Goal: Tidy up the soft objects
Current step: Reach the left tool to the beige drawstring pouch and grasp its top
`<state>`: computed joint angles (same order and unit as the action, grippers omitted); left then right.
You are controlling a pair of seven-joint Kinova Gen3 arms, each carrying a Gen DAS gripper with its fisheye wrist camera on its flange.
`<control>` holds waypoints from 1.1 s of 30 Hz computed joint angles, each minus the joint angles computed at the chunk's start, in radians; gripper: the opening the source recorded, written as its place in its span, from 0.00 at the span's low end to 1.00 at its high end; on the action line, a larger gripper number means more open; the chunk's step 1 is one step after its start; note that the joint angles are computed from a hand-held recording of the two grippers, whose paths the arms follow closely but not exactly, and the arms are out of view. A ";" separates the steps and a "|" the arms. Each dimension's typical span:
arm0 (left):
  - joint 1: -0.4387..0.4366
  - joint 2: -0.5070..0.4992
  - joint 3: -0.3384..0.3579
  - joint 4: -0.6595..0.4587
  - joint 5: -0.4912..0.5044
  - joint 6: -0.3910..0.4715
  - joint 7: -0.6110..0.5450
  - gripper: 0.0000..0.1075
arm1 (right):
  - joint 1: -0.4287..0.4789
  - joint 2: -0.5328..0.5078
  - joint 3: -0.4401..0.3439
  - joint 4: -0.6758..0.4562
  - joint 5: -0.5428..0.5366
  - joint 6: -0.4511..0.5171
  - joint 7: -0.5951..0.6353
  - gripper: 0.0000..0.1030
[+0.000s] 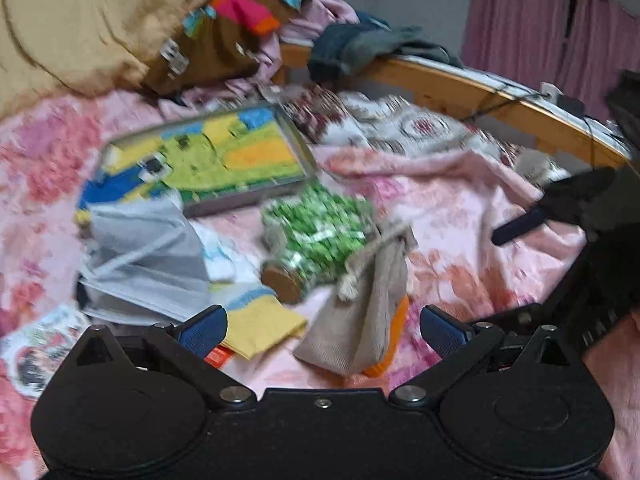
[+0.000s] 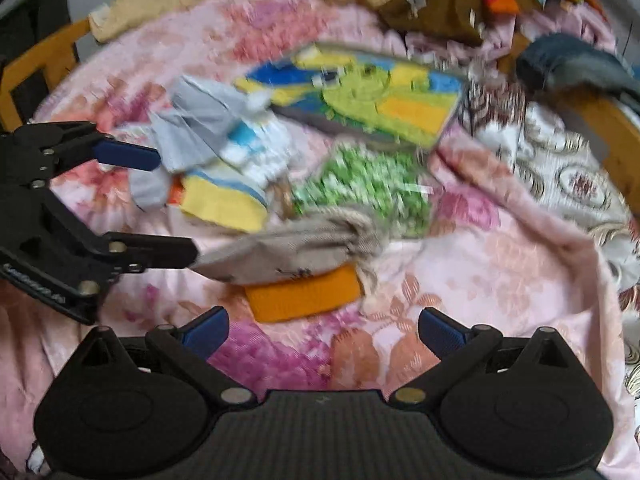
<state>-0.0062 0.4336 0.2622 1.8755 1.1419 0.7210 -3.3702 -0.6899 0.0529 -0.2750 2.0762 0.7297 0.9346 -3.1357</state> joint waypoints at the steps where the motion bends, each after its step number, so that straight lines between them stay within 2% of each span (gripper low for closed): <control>1: -0.004 0.019 -0.001 -0.014 -0.014 0.018 -0.001 0.95 | 0.033 0.006 -0.001 -0.003 -0.024 -0.020 0.041 1.00; 4: -0.013 0.053 0.011 -0.031 -0.028 0.039 -0.043 0.92 | 0.166 0.032 -0.059 -0.005 -0.037 -0.072 0.163 1.00; 6: -0.017 0.068 0.026 -0.031 -0.021 0.035 -0.093 0.88 | 0.218 0.036 -0.054 0.021 -0.022 -0.148 0.244 0.99; 8: -0.018 0.078 0.038 -0.026 -0.004 0.026 -0.142 0.83 | 0.306 0.033 -0.084 0.036 -0.040 -0.229 0.325 0.96; 10: -0.022 0.095 0.049 -0.035 -0.010 0.037 -0.138 0.77 | 0.342 0.030 -0.066 0.048 -0.069 -0.311 0.407 0.93; 12: -0.007 0.122 0.028 -0.067 -0.043 0.085 -0.071 0.69 | 0.307 0.035 0.017 0.072 -0.073 -0.378 0.451 0.86; 14: 0.001 0.141 0.026 -0.090 -0.074 0.101 -0.023 0.52 | 0.241 0.039 0.110 0.089 -0.078 -0.413 0.488 0.85; 15: 0.001 0.146 0.031 -0.091 -0.075 0.094 -0.022 0.48 | 0.225 0.036 0.140 0.103 -0.083 -0.440 0.500 0.85; 18: -0.003 0.164 0.042 -0.106 -0.077 0.096 0.013 0.33 | 0.249 0.017 0.161 0.151 -0.093 -0.549 0.516 0.85; 21: -0.015 0.190 0.046 -0.135 -0.081 0.133 0.096 0.23 | 0.246 0.025 0.183 0.164 -0.064 -0.595 0.498 0.85; 22: -0.020 0.194 0.049 -0.135 -0.074 0.132 0.108 0.14 | 0.263 0.034 0.175 0.162 -0.084 -0.606 0.523 0.85; 26: -0.023 0.189 0.056 -0.117 -0.039 0.092 0.125 0.09 | 0.312 0.074 0.150 0.143 -0.220 -0.629 0.685 0.82; 28: -0.022 0.173 0.059 -0.096 -0.014 0.052 0.115 0.09 | 0.304 0.086 0.162 0.139 -0.254 -0.634 0.718 0.81; 30: -0.023 0.155 0.065 -0.065 0.034 0.003 0.092 0.09 | 0.250 0.095 0.212 0.135 -0.241 -0.625 0.686 0.81; 33: -0.022 0.142 0.061 -0.049 0.071 -0.016 0.082 0.09 | 0.138 0.090 0.321 0.156 -0.144 -0.648 0.564 0.81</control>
<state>-0.0277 0.5759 0.3228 1.8267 1.2125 0.7052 -3.2878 -0.5520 0.1429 0.0459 2.2322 0.5856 0.2862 -2.5721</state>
